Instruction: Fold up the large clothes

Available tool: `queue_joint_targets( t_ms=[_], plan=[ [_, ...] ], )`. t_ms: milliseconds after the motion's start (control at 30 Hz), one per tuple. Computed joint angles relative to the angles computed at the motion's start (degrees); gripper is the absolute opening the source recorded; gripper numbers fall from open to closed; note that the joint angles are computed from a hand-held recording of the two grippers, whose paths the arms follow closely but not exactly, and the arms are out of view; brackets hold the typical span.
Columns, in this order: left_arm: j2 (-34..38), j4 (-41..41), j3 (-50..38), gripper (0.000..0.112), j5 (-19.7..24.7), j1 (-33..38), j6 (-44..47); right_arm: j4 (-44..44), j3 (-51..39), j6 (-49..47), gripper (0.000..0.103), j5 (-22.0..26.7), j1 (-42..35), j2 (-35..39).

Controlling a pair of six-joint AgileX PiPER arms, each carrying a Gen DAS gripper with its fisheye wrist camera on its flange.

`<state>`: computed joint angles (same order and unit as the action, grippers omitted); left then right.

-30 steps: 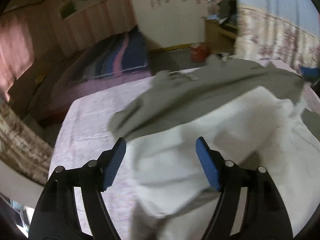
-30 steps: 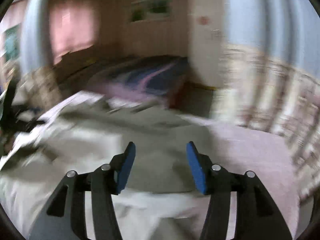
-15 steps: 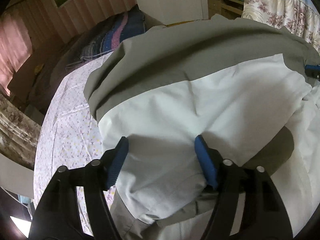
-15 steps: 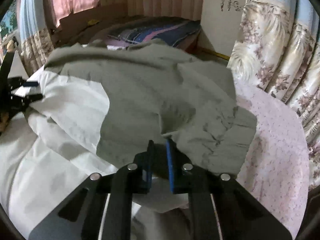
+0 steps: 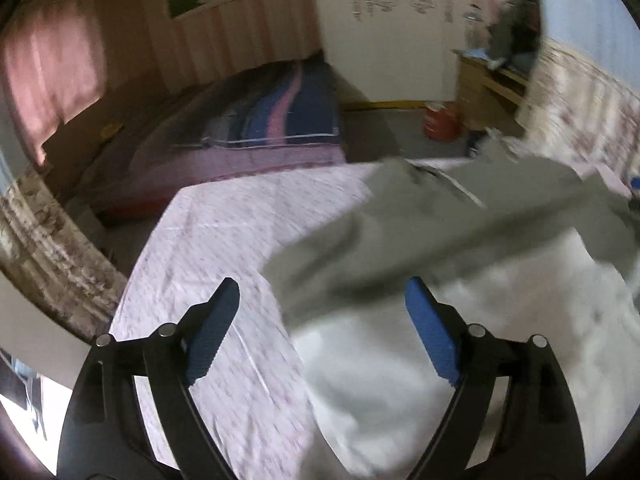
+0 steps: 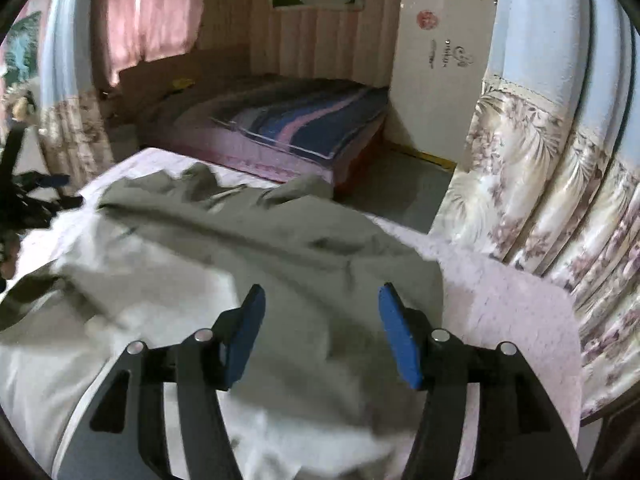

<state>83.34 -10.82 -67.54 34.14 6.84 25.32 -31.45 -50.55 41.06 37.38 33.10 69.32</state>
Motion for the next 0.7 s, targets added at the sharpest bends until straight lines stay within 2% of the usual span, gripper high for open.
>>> queue_joint_targets(
  t_ms=[67,133,200,233,300,400,500,600,700],
  plan=[
    [5.83,-0.54,-5.35,0.083,2.22,0.71,-0.87,1.69,-2.21,-2.44,0.060,-1.04,-2.60,5.50],
    [10.63,1.20,-9.48,0.072,4.57,0.04,-2.80,2.26,-4.35,-4.05,0.058,-0.79,-4.63,9.51],
    [13.78,3.50,-11.24,0.067,5.48,-0.53,-4.36,5.81,-6.46,-7.46,0.057,-0.33,-7.38,12.61],
    [16.16,3.92,-13.19,0.067,7.15,-0.55,-5.08,8.16,-7.37,-9.93,0.056,-0.09,-8.82,14.27],
    [19.10,5.27,-14.86,0.067,8.06,-0.98,-6.94,9.21,-8.42,-12.16,0.051,0.81,-9.66,16.66],
    [21.46,5.97,-16.24,0.067,8.82,-1.35,-6.90,11.52,-9.17,-14.85,0.050,0.79,-10.66,19.00],
    [22.10,8.05,-15.55,0.068,7.84,-2.32,-7.53,12.45,-8.63,-15.56,0.050,-0.24,-11.38,19.31],
    [20.91,8.81,-14.41,0.067,7.46,-2.30,-7.91,10.13,-8.43,-12.72,0.050,1.53,-9.94,17.62],
    [15.86,7.93,-10.52,0.067,6.52,-1.48,-5.94,10.72,-5.37,-12.01,0.051,1.30,-8.75,9.98]
  ],
)
